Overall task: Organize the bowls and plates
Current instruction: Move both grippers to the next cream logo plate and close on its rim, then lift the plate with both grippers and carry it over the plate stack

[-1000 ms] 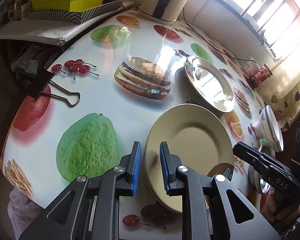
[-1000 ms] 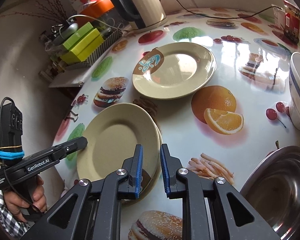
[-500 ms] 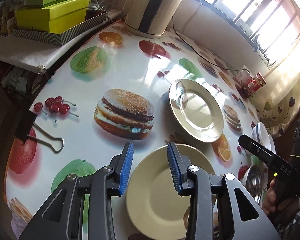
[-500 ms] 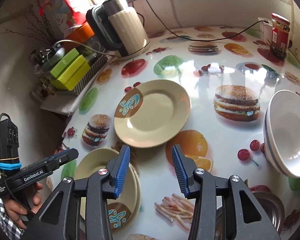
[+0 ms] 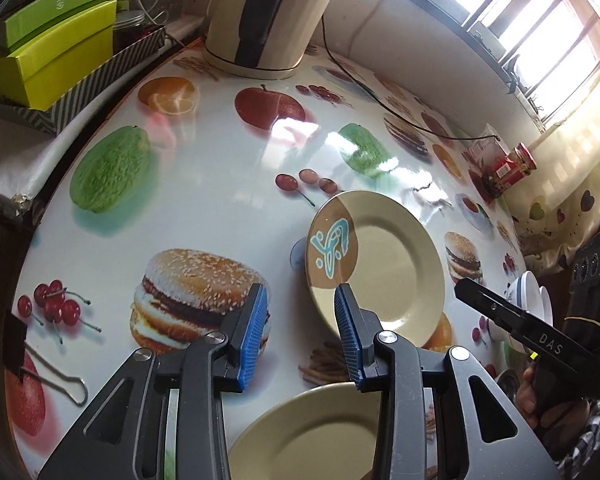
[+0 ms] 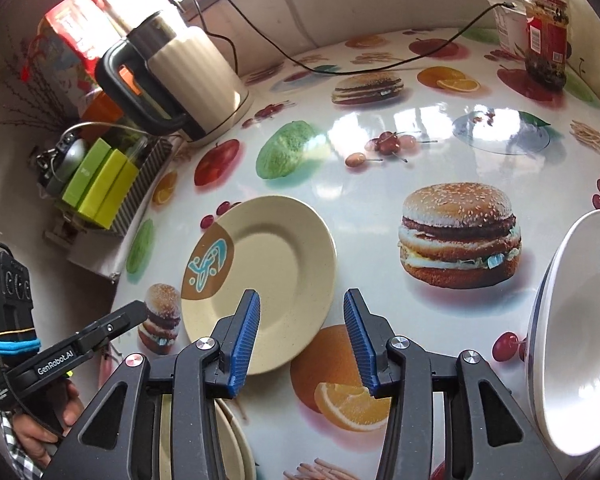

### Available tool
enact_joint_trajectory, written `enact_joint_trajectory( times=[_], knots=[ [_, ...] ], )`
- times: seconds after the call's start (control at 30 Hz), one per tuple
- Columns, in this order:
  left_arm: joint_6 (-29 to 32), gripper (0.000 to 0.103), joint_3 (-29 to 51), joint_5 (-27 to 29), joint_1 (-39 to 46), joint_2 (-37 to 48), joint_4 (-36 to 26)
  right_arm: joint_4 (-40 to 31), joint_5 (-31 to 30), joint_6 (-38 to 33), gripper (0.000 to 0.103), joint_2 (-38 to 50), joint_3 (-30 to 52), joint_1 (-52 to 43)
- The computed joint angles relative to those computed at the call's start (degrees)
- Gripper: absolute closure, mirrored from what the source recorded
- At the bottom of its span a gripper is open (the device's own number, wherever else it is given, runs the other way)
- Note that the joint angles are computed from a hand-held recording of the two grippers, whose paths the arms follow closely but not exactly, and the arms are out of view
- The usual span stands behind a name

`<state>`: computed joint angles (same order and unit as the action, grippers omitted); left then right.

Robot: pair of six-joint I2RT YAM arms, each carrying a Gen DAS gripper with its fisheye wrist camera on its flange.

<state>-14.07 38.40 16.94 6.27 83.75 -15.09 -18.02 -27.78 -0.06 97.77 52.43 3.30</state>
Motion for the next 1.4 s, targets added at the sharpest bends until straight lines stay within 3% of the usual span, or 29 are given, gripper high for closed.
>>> enact_joint_trajectory(
  times=[0.4, 0.7, 0.8, 1.03, 1.4],
  knots=[
    [-0.69, 0.067, 5.53, -0.70, -0.70, 9.62, 2.20, -0.60, 1.70, 1.24, 0.060, 8.29, 5.95, 0.40],
    [-1.19, 0.067, 5.66, 1.97, 0.10, 11.95, 3.65, -1.25, 0.83, 0.89, 0.070, 9.99, 7.21, 0.47],
    [-1.10, 0.078, 5.84, 2.38, 0.11, 12.39, 3.70, -1.15, 0.41, 1.01, 0.076, 10.15, 7.27, 0.38],
    [-1.36, 0.083, 5.66, 3.70, 0.34, 12.59, 4.62, -1.22, -0.31, 1.27, 0.083, 10.97, 7.80, 0.38],
    [-1.10, 0.094, 5.74, 3.43, -0.52, 12.49, 5.05, -1.34, -0.64, 0.92, 0.086, 11.03, 7.94, 0.77]
  ],
)
